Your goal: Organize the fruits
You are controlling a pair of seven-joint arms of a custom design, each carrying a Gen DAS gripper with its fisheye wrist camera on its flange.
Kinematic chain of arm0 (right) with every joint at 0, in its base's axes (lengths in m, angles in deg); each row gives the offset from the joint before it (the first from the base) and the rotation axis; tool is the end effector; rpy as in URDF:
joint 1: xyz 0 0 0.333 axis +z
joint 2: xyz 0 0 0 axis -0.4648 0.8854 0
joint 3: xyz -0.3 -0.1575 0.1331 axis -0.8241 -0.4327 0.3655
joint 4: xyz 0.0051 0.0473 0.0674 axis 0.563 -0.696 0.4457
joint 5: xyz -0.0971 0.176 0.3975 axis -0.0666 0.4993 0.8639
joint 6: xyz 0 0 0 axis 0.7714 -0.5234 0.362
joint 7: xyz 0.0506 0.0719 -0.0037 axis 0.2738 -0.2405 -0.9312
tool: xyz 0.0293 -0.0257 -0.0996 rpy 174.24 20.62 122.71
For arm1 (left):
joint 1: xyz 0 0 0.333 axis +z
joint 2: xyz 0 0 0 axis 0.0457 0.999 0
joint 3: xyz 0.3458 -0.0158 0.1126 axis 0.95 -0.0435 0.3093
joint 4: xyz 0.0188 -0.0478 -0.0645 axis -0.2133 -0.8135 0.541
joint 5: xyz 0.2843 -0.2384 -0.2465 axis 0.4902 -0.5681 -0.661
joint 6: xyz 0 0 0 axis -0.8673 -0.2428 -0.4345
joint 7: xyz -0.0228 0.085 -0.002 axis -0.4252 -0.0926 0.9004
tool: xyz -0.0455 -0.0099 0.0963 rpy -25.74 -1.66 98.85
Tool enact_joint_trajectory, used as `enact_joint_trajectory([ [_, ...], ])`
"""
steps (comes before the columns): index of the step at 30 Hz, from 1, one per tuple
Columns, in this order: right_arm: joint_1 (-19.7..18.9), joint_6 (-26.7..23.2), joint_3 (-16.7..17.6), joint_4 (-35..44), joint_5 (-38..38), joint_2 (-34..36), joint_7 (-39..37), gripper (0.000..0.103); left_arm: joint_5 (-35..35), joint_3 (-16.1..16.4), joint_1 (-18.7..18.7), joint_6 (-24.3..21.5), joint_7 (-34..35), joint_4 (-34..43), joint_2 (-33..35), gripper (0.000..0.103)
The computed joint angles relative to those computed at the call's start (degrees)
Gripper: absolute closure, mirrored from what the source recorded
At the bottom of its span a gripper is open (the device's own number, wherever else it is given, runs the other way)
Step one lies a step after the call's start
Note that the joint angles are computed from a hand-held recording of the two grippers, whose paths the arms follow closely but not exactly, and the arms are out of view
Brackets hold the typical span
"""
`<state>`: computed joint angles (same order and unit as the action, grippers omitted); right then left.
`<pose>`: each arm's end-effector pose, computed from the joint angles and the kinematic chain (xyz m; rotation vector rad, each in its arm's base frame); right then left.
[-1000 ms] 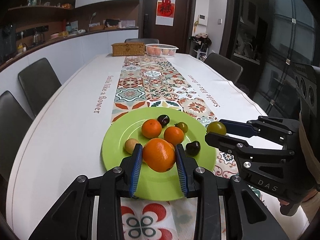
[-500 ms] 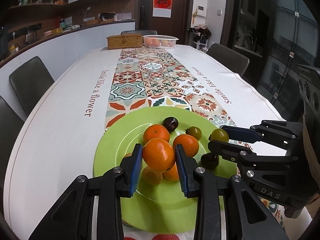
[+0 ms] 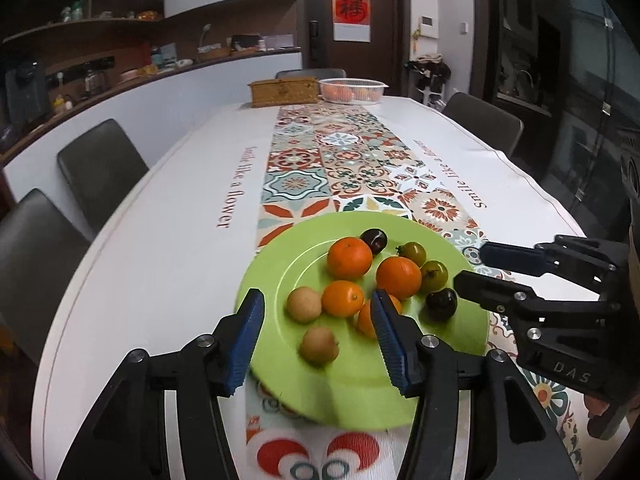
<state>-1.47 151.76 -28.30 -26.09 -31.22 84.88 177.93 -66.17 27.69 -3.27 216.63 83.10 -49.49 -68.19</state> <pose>0.6443 0.3416 0.4774 -1.9503 1.3472 -0.5566 0.6229 -0.1623 0.4891 -1.5191 1.9321 -0.8521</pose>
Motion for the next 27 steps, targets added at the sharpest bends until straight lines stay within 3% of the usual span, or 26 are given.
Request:
enact_joint_trajectory([
  [2,1.6,0.2,-1.7,-1.2,-1.8,-1.2,2.8,0.06,1.2,0.4,-0.2,0.9,-2.3,-1.5,-1.6,0.044],
  [3,3.7,0.7,-4.2,-2.1,-4.9,-2.2,6.5,0.055,1.9,0.4,-0.1,1.1,-3.4,-2.0,-2.2,0.042],
  [7,8.9,0.6,-10.4,-4.4,-18.6,-5.5,21.2,0.048,20.6,-0.3,2.3,1.1,-21.3,-3.7,-5.8,0.035],
  [10,10.5,0.0,-12.4,-5.9,-28.2,-8.1,31.3,0.043,27.2,-2.6,5.3,0.6,-28.2,-5.0,-8.5,0.031],
  [17,9.3,-3.3,-10.4,-9.0,-44.9,-14.0,46.5,0.03,35.3,-9.2,12.9,2.8,-37.6,-9.5,-14.8,0.015],
  [21,7.3,-5.4,-7.3,-11.4,-51.2,-17.4,52.9,0.024,31.5,-11.0,14.3,3.5,-36.8,-12.8,-18.5,0.007],
  [27,3.4,-6.7,-2.6,-14.9,-53.9,-21.6,56.4,0.019,24.7,-12.1,13.8,2.8,-33.1,-17.1,-23.6,0.0],
])
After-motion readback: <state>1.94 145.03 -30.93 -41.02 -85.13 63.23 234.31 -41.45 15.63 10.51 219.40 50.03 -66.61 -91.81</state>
